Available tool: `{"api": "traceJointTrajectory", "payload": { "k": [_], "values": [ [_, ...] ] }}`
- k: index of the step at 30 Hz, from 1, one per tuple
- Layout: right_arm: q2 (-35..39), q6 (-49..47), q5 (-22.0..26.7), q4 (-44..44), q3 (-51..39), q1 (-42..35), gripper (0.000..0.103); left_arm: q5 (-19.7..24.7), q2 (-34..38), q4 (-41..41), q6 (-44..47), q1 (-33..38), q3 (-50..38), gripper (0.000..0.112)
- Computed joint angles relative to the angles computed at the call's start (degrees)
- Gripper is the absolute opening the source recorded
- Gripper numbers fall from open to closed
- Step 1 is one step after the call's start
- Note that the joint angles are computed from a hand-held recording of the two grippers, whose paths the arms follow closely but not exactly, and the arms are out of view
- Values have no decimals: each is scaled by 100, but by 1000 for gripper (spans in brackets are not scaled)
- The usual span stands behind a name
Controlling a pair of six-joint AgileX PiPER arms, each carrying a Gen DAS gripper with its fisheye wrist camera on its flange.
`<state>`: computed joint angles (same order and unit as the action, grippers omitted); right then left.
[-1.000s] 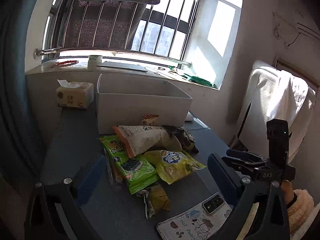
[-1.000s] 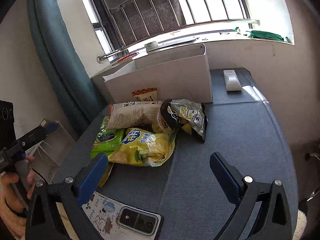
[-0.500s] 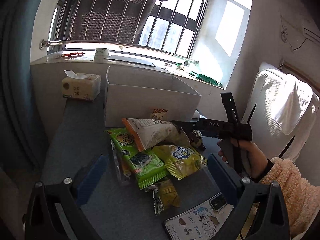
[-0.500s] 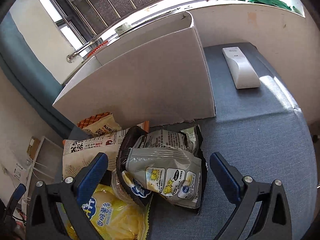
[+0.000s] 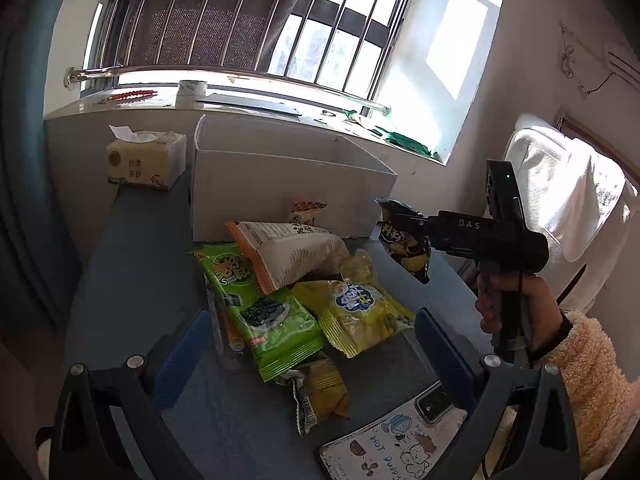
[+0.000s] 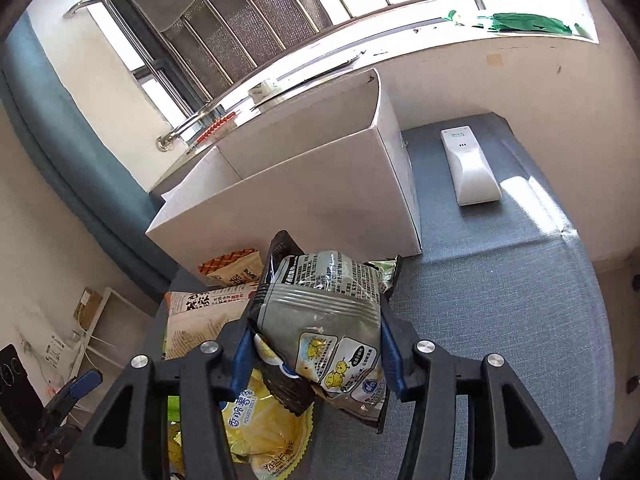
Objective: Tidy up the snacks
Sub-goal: 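Grasp the grey snack bag with the right tool while the left tool grasps a clear jelly cup, then carry the grey bag and jelly cup into the white box and open both tools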
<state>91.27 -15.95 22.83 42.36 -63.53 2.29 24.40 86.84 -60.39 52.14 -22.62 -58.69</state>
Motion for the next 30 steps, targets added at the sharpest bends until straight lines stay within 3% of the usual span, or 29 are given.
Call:
{"api": "traceJointTrajectory", "payload": {
  "k": [6, 9, 12, 18, 21, 22, 23, 26, 30],
  "values": [
    [-1398, -613, -266, 795, 1073, -155, 56, 410, 1080, 1130, -1015, -707, -1416, 103],
    [-2110, -12, -442, 255, 1548, -81, 56, 771, 1875, 2273, -2380, -1030, -2508, 103],
    [-2750, 413, -524, -107, 1992, -61, 56, 1351, 2741, 3359, -3796, -1275, -3762, 103],
    [-3446, 591, -456, -286, 2470, -157, 57, 2600, 4125, 4807, -5465, -1564, -5986, 98],
    [-3559, 72, -397, 216, 2626, -289, 57, 3314, 4776, 4822, -5656, -1537, -7024, 72],
    [-3561, -191, -394, 509, 2677, -349, 57, 3401, 4892, 4888, -5722, -1529, -7182, 53],
    [-3540, -412, -350, 730, 2692, -405, 57, 3296, 4880, 4921, -5728, -1502, -7110, 34],
    [-3559, -708, -341, 1007, 2784, -454, 57, 3037, 4648, 4432, -5400, -1329, -6636, 33],
    [-3479, -1032, -303, 1358, 2876, -516, 57, 2170, 3786, 3934, -4697, -1221, -5246, 33]
  ]
}}
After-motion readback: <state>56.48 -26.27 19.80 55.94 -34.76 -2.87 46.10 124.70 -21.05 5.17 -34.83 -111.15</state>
